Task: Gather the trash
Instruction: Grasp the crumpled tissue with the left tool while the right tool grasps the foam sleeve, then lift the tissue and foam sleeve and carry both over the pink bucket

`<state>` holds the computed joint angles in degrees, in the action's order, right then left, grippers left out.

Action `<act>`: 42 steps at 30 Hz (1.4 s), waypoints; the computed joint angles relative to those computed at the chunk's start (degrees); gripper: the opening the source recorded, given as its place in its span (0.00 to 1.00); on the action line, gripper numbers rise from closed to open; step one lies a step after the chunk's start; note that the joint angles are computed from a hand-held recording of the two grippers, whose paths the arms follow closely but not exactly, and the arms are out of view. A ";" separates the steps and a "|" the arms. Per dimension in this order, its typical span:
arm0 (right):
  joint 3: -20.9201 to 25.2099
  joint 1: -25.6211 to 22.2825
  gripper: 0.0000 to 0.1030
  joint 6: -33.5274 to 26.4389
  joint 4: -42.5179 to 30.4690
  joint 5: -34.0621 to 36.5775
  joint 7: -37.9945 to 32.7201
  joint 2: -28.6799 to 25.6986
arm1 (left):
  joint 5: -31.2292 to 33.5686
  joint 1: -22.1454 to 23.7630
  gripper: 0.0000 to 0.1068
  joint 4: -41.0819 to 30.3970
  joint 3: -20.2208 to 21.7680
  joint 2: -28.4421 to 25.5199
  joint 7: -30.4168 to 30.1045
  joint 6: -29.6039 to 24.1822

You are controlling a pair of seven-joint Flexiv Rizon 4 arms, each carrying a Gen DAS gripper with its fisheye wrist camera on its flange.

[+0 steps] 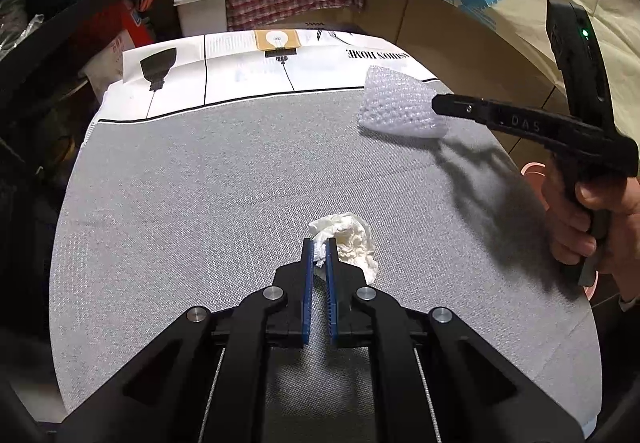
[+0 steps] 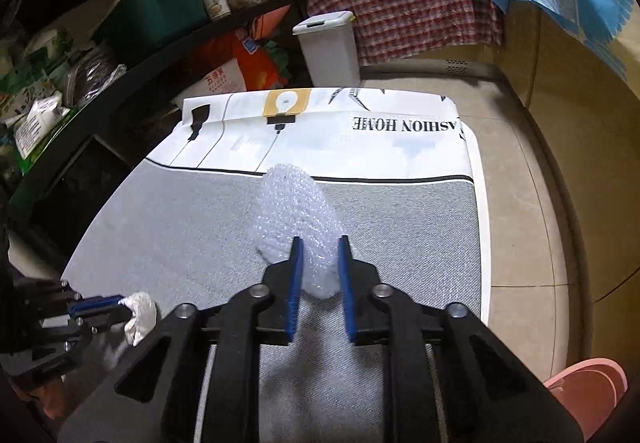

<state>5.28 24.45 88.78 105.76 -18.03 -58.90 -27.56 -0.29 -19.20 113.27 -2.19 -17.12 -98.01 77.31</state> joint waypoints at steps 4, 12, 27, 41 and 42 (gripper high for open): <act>-2.02 2.05 0.11 0.68 2.05 -1.47 0.28 1.63 | 0.92 -0.53 0.06 -0.20 0.59 0.44 -0.95 0.14; -9.67 9.23 0.11 1.47 8.58 -7.52 6.79 7.32 | 3.57 -1.45 0.06 -0.16 1.39 2.16 -3.49 0.75; -22.93 16.93 0.11 0.91 22.46 -39.59 35.57 23.06 | 5.28 -1.21 0.06 3.39 0.33 7.72 -5.82 3.81; -11.98 1.70 0.11 -0.61 31.58 -51.53 45.03 37.64 | 9.88 -2.40 0.06 4.27 -0.89 10.89 -13.72 4.29; -11.26 0.60 0.11 -0.58 32.04 -51.77 45.16 38.22 | 10.48 -2.58 0.06 4.22 -0.90 10.90 -14.52 4.23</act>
<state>-5.98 25.05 88.20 137.80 -69.80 -13.74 10.67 10.19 -21.78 117.49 -3.09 -6.22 -112.53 81.55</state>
